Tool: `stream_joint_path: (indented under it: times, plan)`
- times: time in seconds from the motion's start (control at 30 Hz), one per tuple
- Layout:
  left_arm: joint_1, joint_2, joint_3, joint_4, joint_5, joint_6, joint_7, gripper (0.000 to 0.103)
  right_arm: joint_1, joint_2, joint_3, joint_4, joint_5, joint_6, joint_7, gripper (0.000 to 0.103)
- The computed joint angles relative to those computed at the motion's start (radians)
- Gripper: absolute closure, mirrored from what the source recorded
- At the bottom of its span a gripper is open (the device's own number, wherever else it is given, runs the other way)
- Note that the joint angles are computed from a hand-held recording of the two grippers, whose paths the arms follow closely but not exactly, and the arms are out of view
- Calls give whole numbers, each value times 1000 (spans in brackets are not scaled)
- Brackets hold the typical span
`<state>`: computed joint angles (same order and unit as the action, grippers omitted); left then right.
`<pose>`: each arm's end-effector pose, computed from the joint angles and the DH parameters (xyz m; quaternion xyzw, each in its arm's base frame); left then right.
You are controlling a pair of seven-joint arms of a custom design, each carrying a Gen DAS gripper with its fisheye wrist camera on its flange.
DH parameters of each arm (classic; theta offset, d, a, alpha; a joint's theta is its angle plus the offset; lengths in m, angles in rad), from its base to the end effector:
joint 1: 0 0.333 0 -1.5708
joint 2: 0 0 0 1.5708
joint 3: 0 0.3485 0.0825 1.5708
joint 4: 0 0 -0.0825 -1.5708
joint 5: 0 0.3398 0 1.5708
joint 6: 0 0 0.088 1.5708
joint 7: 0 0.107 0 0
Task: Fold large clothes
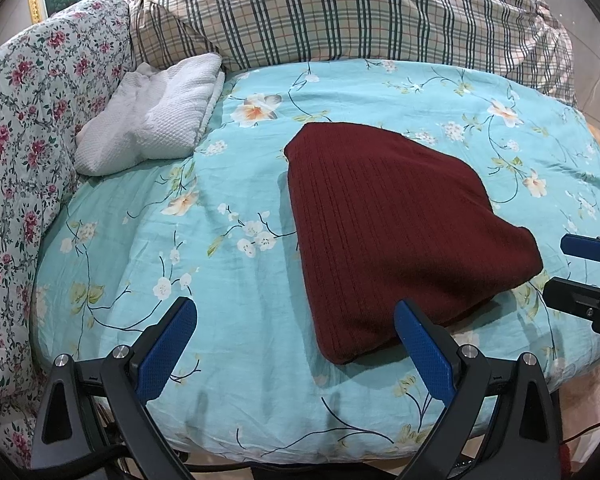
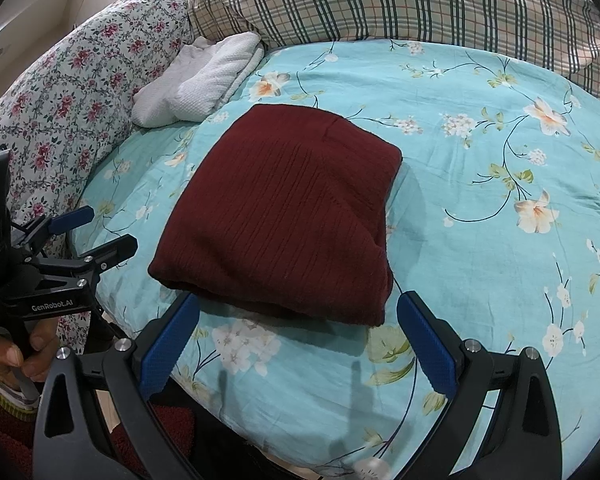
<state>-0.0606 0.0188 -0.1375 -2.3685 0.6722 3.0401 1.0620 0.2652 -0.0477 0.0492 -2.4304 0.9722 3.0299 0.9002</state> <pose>0.4854 -0.1458 0.4460 -0.5461 0.7691 -0.2185 0.2502 0.4664 0.0863 0.4404 -0.6806 0.6474 -0.1194 0.3217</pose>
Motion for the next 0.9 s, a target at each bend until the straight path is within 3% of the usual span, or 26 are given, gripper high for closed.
stream_joint_path:
  times: [0.9]
  plan:
    - [-5,43,-4,57,-22,-12,4,4,-20,57,3,62,89,-31,-76,4]
